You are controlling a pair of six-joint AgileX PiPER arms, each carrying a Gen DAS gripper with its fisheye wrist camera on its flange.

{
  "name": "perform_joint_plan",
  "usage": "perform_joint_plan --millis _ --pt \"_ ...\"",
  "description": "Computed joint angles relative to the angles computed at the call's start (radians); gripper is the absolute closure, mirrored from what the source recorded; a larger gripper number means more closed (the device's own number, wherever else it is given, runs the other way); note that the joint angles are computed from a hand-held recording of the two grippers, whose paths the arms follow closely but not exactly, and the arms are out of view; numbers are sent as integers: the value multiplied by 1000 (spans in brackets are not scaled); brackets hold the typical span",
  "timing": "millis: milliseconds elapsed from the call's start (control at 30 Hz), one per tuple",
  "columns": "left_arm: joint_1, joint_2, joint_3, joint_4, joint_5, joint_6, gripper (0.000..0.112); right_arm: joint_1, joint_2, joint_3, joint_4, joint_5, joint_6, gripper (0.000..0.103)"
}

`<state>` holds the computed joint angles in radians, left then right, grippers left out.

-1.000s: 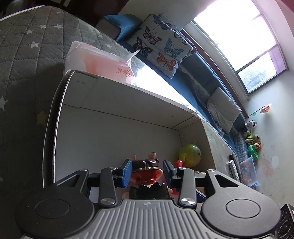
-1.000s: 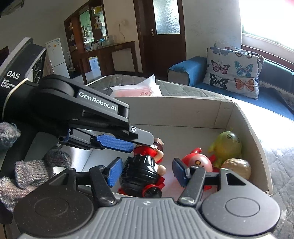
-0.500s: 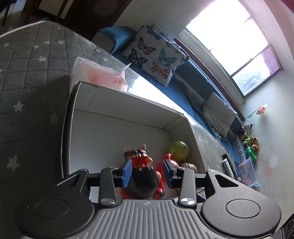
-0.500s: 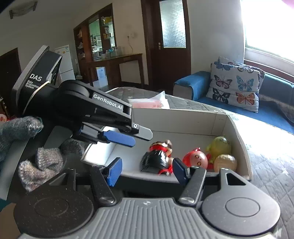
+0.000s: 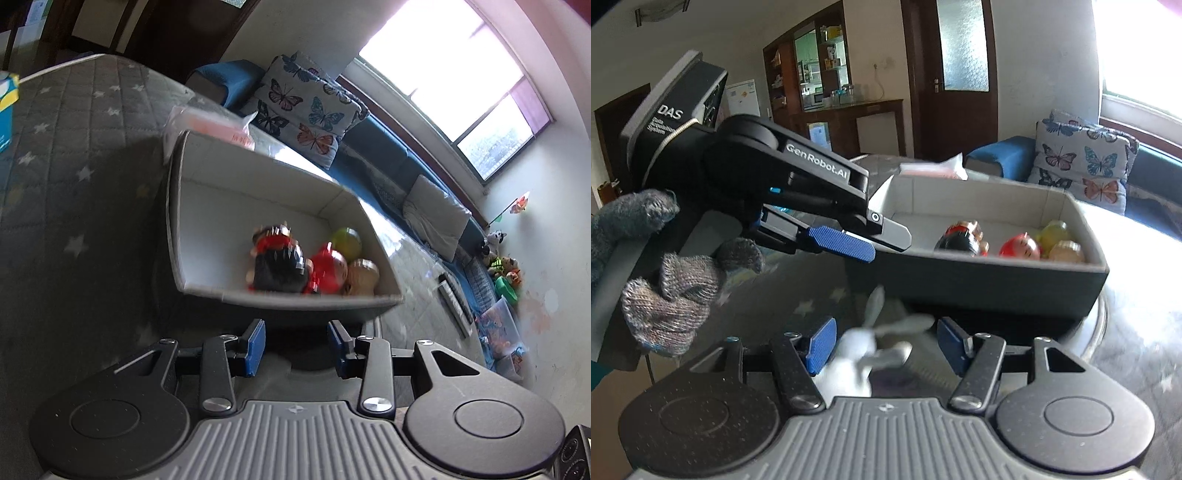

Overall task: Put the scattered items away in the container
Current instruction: 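Move the right tool to the white knitted rabbit and grasp its body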

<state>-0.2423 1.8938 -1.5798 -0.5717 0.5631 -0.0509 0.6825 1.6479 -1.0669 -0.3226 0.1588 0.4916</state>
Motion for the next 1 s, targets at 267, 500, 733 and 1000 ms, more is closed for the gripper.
perform_joint_plan --millis 267,500,733,1000 --pt "-29 -107 211 -16 -86 14 73 45 -33 103 -146 -26 187 41" --pt "-30 -135 291 -38 -108 19 73 84 -20 144 -306 -47 372 43" --pt "-18 -112 297 -85 -100 45 73 97 15 135 -273 -47 345 49" --pt "-8 -79 305 -163 -102 98 78 103 26 131 -138 -57 216 58"
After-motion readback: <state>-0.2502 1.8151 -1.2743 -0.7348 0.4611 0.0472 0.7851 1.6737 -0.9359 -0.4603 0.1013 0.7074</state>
